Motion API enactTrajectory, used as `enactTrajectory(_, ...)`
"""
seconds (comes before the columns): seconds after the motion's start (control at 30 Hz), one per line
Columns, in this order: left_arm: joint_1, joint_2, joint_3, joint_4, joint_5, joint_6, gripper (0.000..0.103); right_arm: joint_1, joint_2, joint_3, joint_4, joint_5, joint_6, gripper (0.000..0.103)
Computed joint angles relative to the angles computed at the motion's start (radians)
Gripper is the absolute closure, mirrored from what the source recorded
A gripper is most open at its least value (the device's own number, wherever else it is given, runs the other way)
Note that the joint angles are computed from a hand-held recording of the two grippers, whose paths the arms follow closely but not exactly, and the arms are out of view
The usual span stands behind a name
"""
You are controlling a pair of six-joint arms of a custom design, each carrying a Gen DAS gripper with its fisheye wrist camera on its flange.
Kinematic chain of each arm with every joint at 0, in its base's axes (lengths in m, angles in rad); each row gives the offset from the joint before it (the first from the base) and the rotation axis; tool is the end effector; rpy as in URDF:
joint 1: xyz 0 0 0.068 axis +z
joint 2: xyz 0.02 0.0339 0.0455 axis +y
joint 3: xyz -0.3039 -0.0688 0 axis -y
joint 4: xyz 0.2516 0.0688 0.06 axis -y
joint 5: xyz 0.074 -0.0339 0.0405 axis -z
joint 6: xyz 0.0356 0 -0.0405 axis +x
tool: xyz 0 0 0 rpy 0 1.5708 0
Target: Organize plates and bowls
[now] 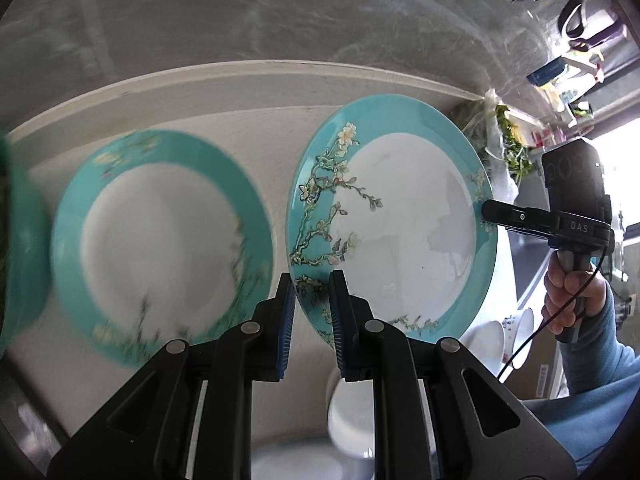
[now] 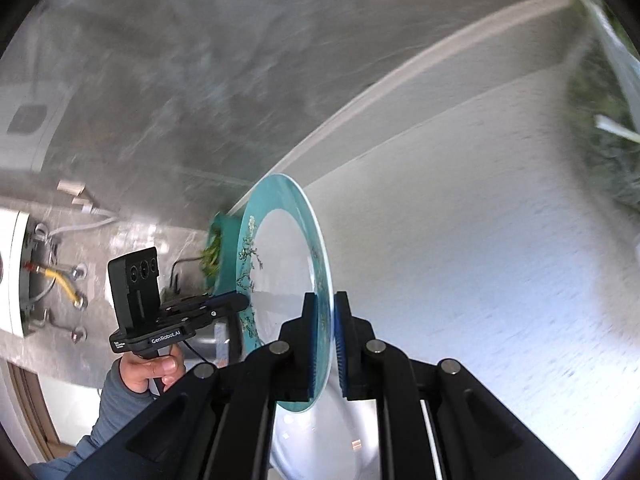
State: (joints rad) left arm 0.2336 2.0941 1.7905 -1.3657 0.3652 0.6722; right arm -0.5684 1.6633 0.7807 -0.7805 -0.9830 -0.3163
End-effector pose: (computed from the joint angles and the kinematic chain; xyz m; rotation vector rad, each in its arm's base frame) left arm 0.4109 0.0847 0.2520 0.6296 2.9509 -0.5660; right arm 0.2229 -0.1072 0.1665 0.3770 2.4814 1.2635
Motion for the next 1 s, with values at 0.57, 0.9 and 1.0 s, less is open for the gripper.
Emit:
enactTrajectory(0.57, 0.573, -0.325, -0.315, -0.120, -0.077, 0.298, 0.088, 0.411, -0.376, -0.313, 0.127, -0.041, 0.262, 0.091)
enactTrajectory(0.9, 0.960, -0.294, -0.414, -0.122, -0.207, 0.533, 0.087, 0.864, -0.591, -0.535, 0.517, 0.082, 0.793, 0.091)
enactTrajectory(1.0, 1.027, -0.275, -0.441, -0.081, -0.246, 0.575, 0.087, 1.033, -0.619, -0.591, 0.627, 0.188, 0.927, 0.091)
